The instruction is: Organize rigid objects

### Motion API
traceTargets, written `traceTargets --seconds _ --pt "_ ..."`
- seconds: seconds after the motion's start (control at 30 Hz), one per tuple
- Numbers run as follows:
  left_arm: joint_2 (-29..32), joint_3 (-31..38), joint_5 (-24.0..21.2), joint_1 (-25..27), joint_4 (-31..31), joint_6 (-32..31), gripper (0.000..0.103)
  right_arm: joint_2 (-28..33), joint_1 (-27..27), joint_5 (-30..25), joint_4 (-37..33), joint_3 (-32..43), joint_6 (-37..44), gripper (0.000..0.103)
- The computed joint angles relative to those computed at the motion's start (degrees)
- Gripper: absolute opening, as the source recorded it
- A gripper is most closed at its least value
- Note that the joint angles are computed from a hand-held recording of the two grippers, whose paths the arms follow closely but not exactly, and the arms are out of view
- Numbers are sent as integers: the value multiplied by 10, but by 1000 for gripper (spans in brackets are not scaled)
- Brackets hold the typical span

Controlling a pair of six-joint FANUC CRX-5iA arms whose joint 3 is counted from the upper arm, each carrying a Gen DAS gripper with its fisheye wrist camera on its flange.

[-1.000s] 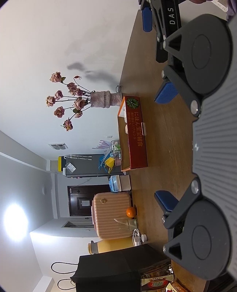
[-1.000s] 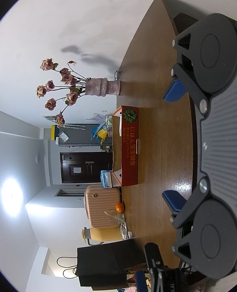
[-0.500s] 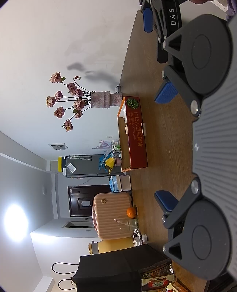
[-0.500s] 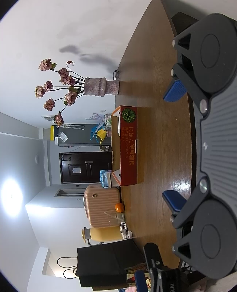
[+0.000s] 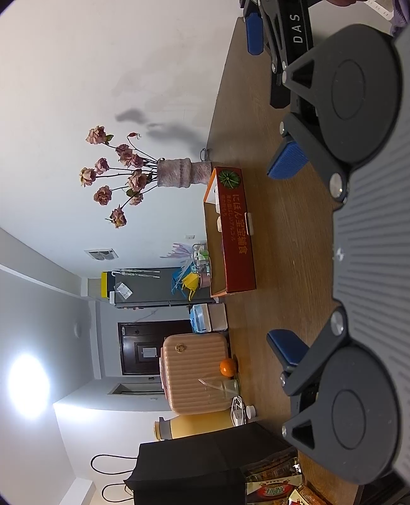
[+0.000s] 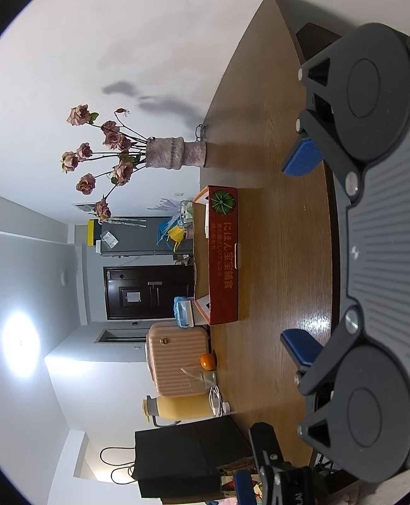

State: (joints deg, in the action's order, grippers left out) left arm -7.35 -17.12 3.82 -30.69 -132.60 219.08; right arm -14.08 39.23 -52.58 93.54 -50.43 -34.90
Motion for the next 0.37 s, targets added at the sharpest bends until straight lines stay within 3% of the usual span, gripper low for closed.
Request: traceTargets --seconds 0.17,0.3,0.37 --pt "-1 11 19 19 70 -76 103 0 2 -1 -1 -1 -4 103" --pt "-1 9 17 15 54 -60 103 -1 3 -1 -2 -1 -4 103" --pt "0 18 40 31 103 -114 103 -1 2 0 -1 -2 -4 103"
